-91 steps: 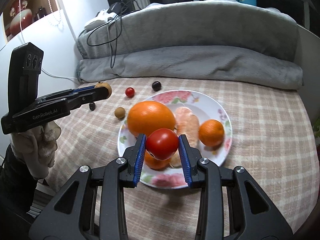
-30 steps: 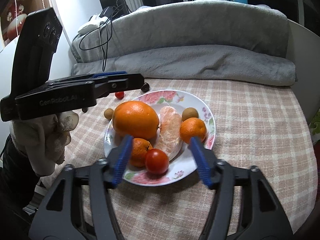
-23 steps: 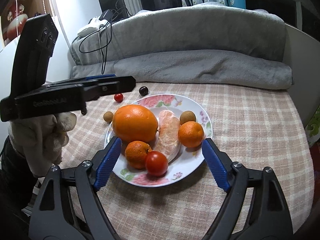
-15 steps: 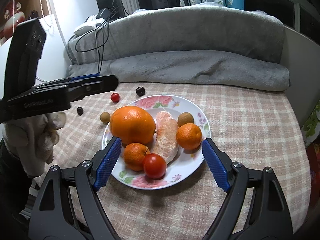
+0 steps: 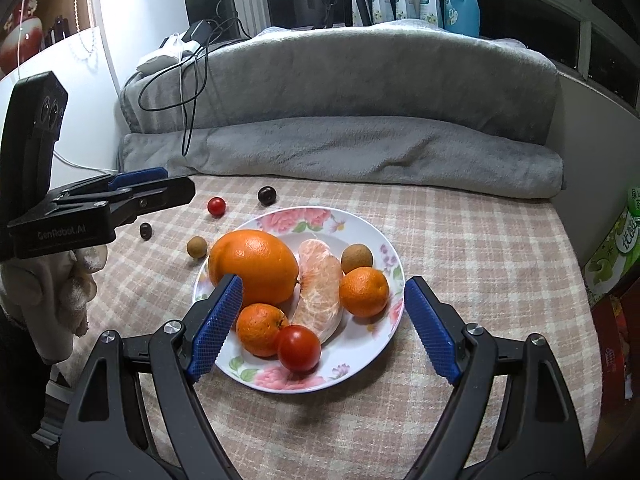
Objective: Organize fruits
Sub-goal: 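Move the right tool to the cherry tomato while the left tool moves to the dark plum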
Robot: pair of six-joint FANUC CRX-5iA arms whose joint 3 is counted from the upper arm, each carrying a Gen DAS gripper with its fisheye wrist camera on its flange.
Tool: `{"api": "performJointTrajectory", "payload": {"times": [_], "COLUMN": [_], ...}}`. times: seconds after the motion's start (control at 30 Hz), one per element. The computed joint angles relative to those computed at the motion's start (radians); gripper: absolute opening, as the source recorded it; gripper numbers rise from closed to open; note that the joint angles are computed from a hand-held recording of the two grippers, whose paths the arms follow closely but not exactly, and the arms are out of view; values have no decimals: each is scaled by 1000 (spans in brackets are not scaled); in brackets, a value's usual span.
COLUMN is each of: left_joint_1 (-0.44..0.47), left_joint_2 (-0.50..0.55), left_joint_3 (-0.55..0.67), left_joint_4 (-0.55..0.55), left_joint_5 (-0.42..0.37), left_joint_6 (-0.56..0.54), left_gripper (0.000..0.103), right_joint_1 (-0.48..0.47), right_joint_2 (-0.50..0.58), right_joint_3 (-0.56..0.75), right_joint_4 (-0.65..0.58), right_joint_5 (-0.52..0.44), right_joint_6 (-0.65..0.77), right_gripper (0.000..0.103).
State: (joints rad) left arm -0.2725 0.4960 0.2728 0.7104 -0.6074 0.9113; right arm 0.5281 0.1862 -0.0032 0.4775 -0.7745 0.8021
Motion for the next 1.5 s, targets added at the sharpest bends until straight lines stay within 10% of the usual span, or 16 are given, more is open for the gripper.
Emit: {"api": "performJointTrajectory", "payload": {"times": [0.73, 1.5], "left_joint_1": [60, 151], "left_joint_2": [-75, -85], "left_joint_3": [-124, -176], "left_joint_4": [-18, -118], "left_joint_5": [74, 33], "left_joint_6": [8, 128], "left_gripper": [77, 64], "right_joint_1": [-9, -34], "right_joint_2": [51, 383], "right_joint_3": [75, 694], "right_joint_4": [-33, -428], "right_joint_5": [48, -274], "right_joint_6": [67, 511], "right_gripper": [85, 74]}}
